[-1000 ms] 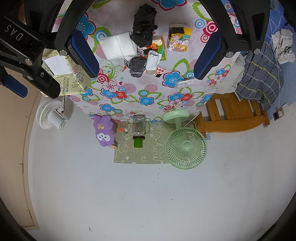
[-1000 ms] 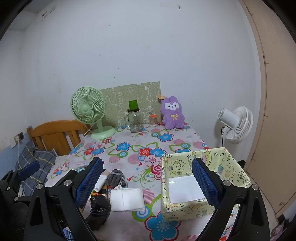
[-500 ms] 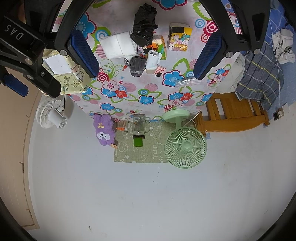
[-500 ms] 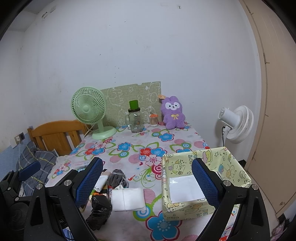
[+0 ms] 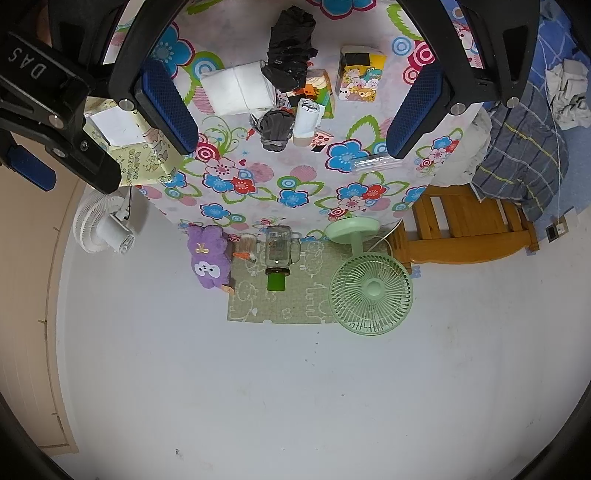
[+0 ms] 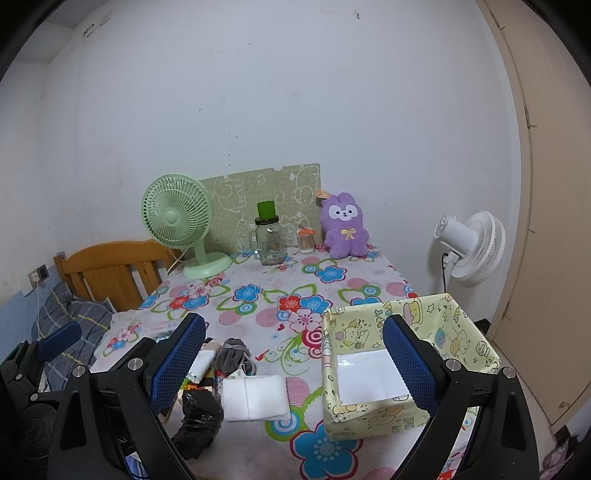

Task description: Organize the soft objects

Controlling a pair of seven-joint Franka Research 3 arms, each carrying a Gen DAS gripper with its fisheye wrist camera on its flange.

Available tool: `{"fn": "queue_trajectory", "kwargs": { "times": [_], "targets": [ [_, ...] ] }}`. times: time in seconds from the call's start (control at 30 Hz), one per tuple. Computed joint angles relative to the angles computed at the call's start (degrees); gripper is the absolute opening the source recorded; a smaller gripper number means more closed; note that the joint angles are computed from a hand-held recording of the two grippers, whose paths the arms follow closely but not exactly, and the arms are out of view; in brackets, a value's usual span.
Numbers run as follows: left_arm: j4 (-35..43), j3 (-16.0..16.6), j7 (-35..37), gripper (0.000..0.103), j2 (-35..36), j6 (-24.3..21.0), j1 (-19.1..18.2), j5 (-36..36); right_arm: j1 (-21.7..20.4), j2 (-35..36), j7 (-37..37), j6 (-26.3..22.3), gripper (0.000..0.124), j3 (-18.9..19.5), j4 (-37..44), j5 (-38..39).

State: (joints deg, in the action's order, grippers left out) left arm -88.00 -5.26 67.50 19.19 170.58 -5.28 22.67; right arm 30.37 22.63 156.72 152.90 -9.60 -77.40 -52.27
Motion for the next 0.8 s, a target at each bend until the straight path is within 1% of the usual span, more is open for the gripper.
{"fn": "queue_trajectory", "kwargs": {
  "times": [0.13,0.3,0.47,0.5,0.6,0.67,0.7,0.8],
  "targets": [
    [0.3,-0.8,1.0,0.102,0.3,-0.2,0.6,-1.1,-0.1,0.0,-0.2,0.1,0.098,0.0,0.0,0.1],
    [0.7,-0.5,1.1,0.102,0.6,-0.2,0.4,-1.2,-0.2,0.7,-1.1,0.1,0.098,0.1,0.9,1.4],
    [0.9,1.3,-0.8,0.101,0.9,0.3,-0.6,0.8,0.1,1.6,-1.1,0.1,0.098,-0.4,1.9,1.8],
    [1.0,1.2,-0.9,0.101,1.1,0.2,-0.5,0.8,0.1,1.9,-1.4,0.2,0.098,-0.4,2.2,2.1],
    [1.6,-0.8,1.1,0.101,1.7,-0.2,1.2,-1.4,0.1,2.2,-1.4,1.3,0.098,-0.7,2.1,2.5],
    [1.7,-1.1,1.8,0.101,2.0,-0.2,1.6,-2.2,0.5,2.6,-0.9,1.6,0.098,-1.2,2.4,2.6],
    [1.7,-0.9,1.7,0.101,2.0,-0.2,1.5,-2.3,0.6,2.8,-0.7,1.7,0.098,-1.3,2.6,2.6],
    [1.9,1.1,-0.2,0.101,2.3,-0.1,0.0,-0.7,0.7,4.1,-1.2,1.7,0.098,-1.6,3.9,3.5]
  ]
}}
